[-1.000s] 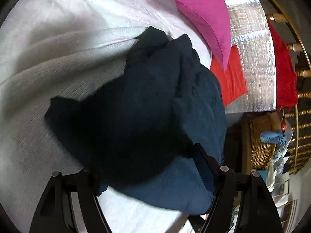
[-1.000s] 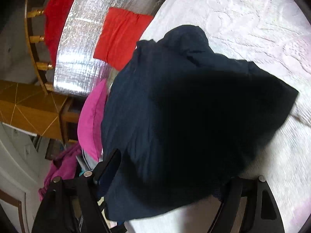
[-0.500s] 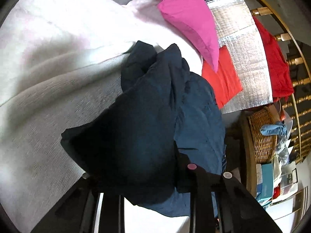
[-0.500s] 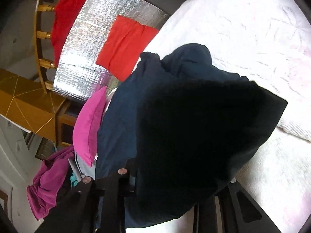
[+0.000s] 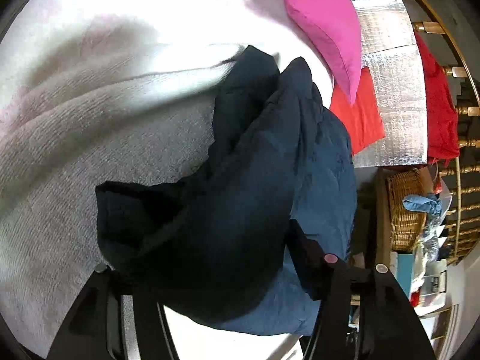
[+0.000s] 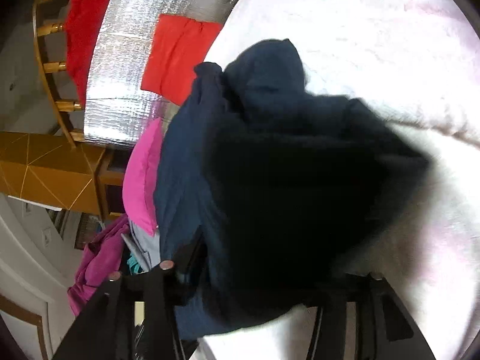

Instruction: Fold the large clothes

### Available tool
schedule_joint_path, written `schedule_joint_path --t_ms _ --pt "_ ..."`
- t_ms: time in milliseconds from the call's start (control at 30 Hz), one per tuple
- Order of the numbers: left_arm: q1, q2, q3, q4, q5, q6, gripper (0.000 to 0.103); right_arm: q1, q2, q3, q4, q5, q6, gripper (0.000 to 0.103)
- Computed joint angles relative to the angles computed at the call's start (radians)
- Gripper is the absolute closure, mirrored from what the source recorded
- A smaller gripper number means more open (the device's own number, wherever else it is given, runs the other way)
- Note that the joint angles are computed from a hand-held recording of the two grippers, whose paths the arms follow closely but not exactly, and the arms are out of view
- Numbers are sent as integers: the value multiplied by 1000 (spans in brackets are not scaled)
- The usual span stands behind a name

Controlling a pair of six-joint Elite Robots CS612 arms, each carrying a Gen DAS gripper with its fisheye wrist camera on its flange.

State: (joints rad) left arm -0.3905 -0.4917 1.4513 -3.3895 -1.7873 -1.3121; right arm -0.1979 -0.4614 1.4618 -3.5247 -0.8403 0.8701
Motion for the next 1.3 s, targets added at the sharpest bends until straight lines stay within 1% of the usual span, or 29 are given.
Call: schedule_joint_path --t_ms 67,100,133,167,200,233,267,300,367,400,433,500,567,633,667,700,733,767,800,833,900,1000,1033,1067,1133,1167,1200,1233,1300 --pt "4 2 0 -14 -10 -3 41 -15 -12 34 -51 -22 8 46" --pt "4 3 1 -23 -5 -3 42 -19 -9 43 -88 -36 34 37" --pt "3 2 2 -23 3 4 42 -23 -1 45 -146 -68 86 30" --pt "0 0 4 -21 17 18 48 -27 7 43 -179 -95 138 28" --pt "-1 0 1 -15 23 32 53 -36 24 26 -200 -82 200 28" --pt "-1 0 -4 -14 30 45 56 -45 45 -4 -200 -30 242 28" --pt "-3 -2 0 -17 35 52 59 -46 52 -19 -186 -14 251 29" --pt "-4 -3 -2 -15 40 66 63 -43 52 -28 -164 -20 233 30" --pt "-5 -6 2 -26 46 75 70 -34 40 -36 -110 -26 155 41" --pt "-5 -8 6 -36 50 77 73 -23 18 -27 -43 -62 73 52" --pt "-6 -12 9 -43 62 93 74 -16 2 -19 -19 -90 28 59" --pt "-10 -22 14 -34 83 128 75 -11 -16 -4 -35 -120 -31 65" --pt "-12 -26 17 -18 94 141 74 -5 -27 11 -48 -159 -58 65" --pt "-9 -24 14 18 78 129 71 -2 -25 8 21 -188 -71 65" --pt "-9 -25 13 33 76 129 66 1 -23 2 52 -195 -75 65" --pt "-11 -31 16 51 85 136 60 -4 -11 -3 53 -175 -66 64" --pt "-15 -39 18 83 101 151 56 -9 -4 -4 33 -159 -48 62" --pt "-23 -57 24 144 133 181 47 -16 -4 4 18 -141 -31 61" --pt "-29 -70 31 181 159 203 42 -18 -9 12 24 -138 -29 56" --pt "-38 -87 42 217 200 236 42 -21 -20 24 37 -141 -36 48" --pt "-60 -120 58 291 289 296 36 -21 -60 68 45 -200 -99 40" --pt "-104 -165 81 402 473 395 35 6 -117 126 26 -377 -230 40" --pt "-116 -175 88 421 530 418 35 12 -135 153 -10 -441 -283 40" --pt "-132 -184 94 439 601 448 35 15 -140 163 -33 -463 -305 40" --pt "-152 -193 107 438 701 484 35 28 -153 181 -86 -510 -369 40" --pt "-158 -194 110 430 735 494 35 37 -159 178 -87 -524 -386 40" --pt "-169 -196 115 418 790 509 35 46 -163 178 -99 -532 -418 43" --pt "-176 -196 116 410 829 519 35 54 -163 174 -106 -532 -439 52" --pt "-188 -194 118 387 899 545 35 70 -163 160 -102 -524 -487 60"
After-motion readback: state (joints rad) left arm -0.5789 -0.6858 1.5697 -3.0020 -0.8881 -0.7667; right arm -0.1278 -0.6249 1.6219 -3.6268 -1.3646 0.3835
